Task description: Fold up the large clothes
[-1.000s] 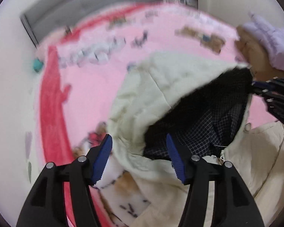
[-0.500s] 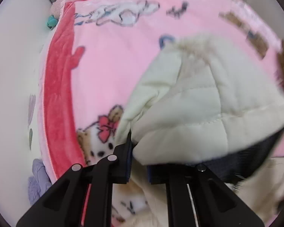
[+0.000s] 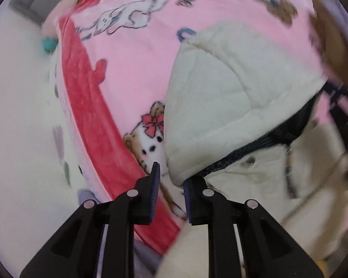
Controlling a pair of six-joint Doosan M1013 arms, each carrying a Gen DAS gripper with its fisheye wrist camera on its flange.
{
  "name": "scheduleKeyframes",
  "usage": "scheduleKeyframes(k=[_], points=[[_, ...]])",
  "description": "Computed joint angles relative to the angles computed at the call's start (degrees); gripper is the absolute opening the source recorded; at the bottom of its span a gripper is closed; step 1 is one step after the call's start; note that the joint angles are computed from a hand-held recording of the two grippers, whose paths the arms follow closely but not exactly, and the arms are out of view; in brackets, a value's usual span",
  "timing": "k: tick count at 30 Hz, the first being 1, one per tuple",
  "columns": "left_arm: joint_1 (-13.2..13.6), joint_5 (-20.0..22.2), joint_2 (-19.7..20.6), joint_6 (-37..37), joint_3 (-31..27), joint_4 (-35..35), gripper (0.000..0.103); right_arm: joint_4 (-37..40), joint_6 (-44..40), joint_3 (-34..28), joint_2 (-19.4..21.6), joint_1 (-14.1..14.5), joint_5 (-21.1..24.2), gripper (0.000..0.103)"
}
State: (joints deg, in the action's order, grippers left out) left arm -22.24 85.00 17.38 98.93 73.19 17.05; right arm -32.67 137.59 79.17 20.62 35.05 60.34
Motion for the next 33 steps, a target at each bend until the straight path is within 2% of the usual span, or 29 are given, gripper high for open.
scheduleKeyframes(k=[2,3,4,5,7,8,10,11,12,13,16,18,19,20,21,22,23,25,27,31,33], points=[[-1.0,-4.4,-1.0,-2.0,3.9,2.5,0.032,0.8,0.9,0.6,-0.5,-0.3,-0.7,0.010],[-0.9,-5.9,-1.4,-3.3,4.9,2.2,0.050,1.4,1.5,1.1,-0.9,-0.5,-1.5,0.010],[-0.7,-7.5,-1.8,-6.1,6.0,0.9,0.073,2.0,1.7,1.6,-1.2,-0.7,-2.4,0.010],[-0.5,-8.8,-2.1,-9.0,6.8,-0.3,0.079,2.0,1.7,1.7,-1.4,-0.7,-2.9,0.010],[-0.2,-12.9,-3.1,-13.4,8.7,-2.8,0.080,1.5,1.4,1.6,-1.2,-0.6,-3.0,0.010],[-0.8,-14.6,-3.2,-16.1,9.5,-0.7,0.080,1.0,1.3,1.7,-1.3,-0.5,-3.6,0.010],[-2.6,-18.3,-3.3,-22.7,11.8,8.2,0.080,0.9,1.1,1.6,-1.2,-0.6,-4.5,0.011],[-3.2,-18.9,-3.0,-25.2,12.3,11.3,0.080,1.3,1.2,1.5,-1.2,-0.9,-4.8,0.013],[-3.2,-18.6,-2.5,-26.7,12.4,12.5,0.080,1.1,1.8,1.3,-1.0,-0.9,-4.4,0.021],[-2.6,-17.7,-1.8,-27.8,11.9,10.8,0.078,0.8,2.6,1.2,-0.9,-1.2,-4.5,0.028],[0.5,-17.5,-1.0,-28.9,10.9,1.5,0.058,2.9,2.6,1.2,-1.2,-2.1,-6.5,0.031],[1.6,-20.5,-1.4,-27.7,11.8,-0.1,0.051,4.6,0.7,0.4,-0.7,-2.6,-6.5,0.031],[2.4,-23.5,-2.0,-23.5,12.6,-2.6,0.051,5.1,-1.3,-0.4,-0.1,-2.7,-5.8,0.031],[2.8,-24.7,-2.3,-20.5,12.9,-4.5,0.051,4.7,-1.9,-0.9,0.3,-2.7,-5.8,0.031],[3.8,-25.9,-2.8,-14.5,13.2,-9.0,0.051,4.6,-2.3,-1.0,0.3,-2.7,-6.4,0.031],[4.4,-25.6,-3.0,-11.0,13.2,-12.5,0.053,4.8,-3.0,-1.2,0.4,-2.9,-7.3,0.024],[5.1,-24.6,-3.0,-7.5,12.8,-16.0,0.054,4.4,-2.9,-1.6,0.7,-2.9,-6.8,0.020],[5.0,-26.1,-4.4,-4.8,14.1,-15.7,0.059,4.9,-2.4,-2.5,1.1,-3.1,-6.0,0.021],[4.3,-28.7,-5.2,-5.4,15.3,-11.2,0.059,6.8,-1.9,-2.6,1.0,-3.6,-6.9,0.021],[4.2,-28.6,-4.7,-8.4,15.2,-10.2,0.059,5.5,-0.4,-3.1,1.3,-3.0,-5.9,0.021],[4.8,-28.3,-4.4,-10.3,14.8,-12.7,0.059,6.1,-0.9,-3.3,1.4,-2.9,-6.0,0.021]])
